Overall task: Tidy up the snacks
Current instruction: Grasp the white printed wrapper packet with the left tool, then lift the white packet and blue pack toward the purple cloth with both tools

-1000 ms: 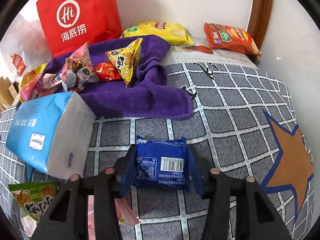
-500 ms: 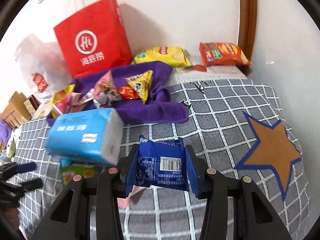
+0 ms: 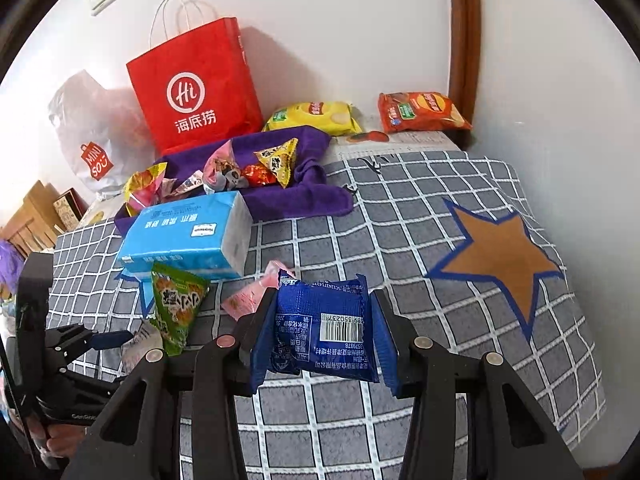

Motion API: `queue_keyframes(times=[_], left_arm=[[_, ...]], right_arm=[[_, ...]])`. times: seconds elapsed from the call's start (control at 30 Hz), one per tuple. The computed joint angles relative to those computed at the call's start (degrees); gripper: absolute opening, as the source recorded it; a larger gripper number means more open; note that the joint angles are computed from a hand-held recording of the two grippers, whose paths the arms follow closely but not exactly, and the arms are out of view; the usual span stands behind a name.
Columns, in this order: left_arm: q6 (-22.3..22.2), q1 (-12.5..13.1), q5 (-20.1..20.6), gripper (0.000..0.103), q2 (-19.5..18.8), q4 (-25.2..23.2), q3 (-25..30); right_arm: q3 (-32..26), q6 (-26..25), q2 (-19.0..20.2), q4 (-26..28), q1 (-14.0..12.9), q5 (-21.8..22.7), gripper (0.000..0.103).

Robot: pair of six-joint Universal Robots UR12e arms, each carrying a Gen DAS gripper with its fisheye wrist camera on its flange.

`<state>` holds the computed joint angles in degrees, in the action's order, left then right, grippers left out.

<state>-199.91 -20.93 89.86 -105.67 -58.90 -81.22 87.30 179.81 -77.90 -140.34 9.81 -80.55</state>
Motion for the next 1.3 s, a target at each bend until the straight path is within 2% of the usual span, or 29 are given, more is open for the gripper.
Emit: queue_keyframes(times=[0.03, 0.13, 0.2, 0.3, 0.4, 0.7, 0.77, 1.1, 1.3], left_arm=[[0.23, -0.29, 0.75, 0.075, -0.05, -0.2, 0.11], [1.48, -0.94, 3.49, 0.064, 0.15, -0.27, -0.14], [1.18, -0.7, 2.57, 0.056, 0.48, 0.3, -0.57], [-0.45, 0.22, 0.39, 0.05, 1.44, 1.06, -1.48], [-2.09, 1.26, -2.14, 0.05, 2.66, 2.3, -2.94], [-5.07, 2.22, -2.47, 0.05, 4.97, 5.01, -4.26], [-5.43, 2.64, -3.56, 0.05, 5.26, 5.92, -4.1], [-6.18, 3.44, -2.61, 0.05, 4.84, 7.4, -0.59], [-6.14, 4.18, -2.13, 0.05, 4.06, 8.37, 1.89]], right_arm=[[0.22, -0.03, -0.16, -0.1, -0.03, -0.01, 0.045], [0.55, -0.1, -0.39, -0.01, -0.08, 0.3, 0.045], [0.81, -0.3, -0.56, 0.08, -0.02, 0.4, 0.045], [1.01, -0.48, -0.65, 0.47, 0.24, 0.55, 0.045], [1.09, -0.74, -0.71, 0.49, 0.49, 0.77, 0.045], [0.67, -1.55, -1.09, 0.36, 1.11, 1.56, 0.045], [0.25, -1.68, -1.09, 0.96, 1.23, 1.99, 0.045], [-1.9, -3.1, -0.7, 0.15, 2.42, 3.52, 0.045], [-4.72, -3.03, 0.79, 0.03, 3.04, 5.79, 0.045]])
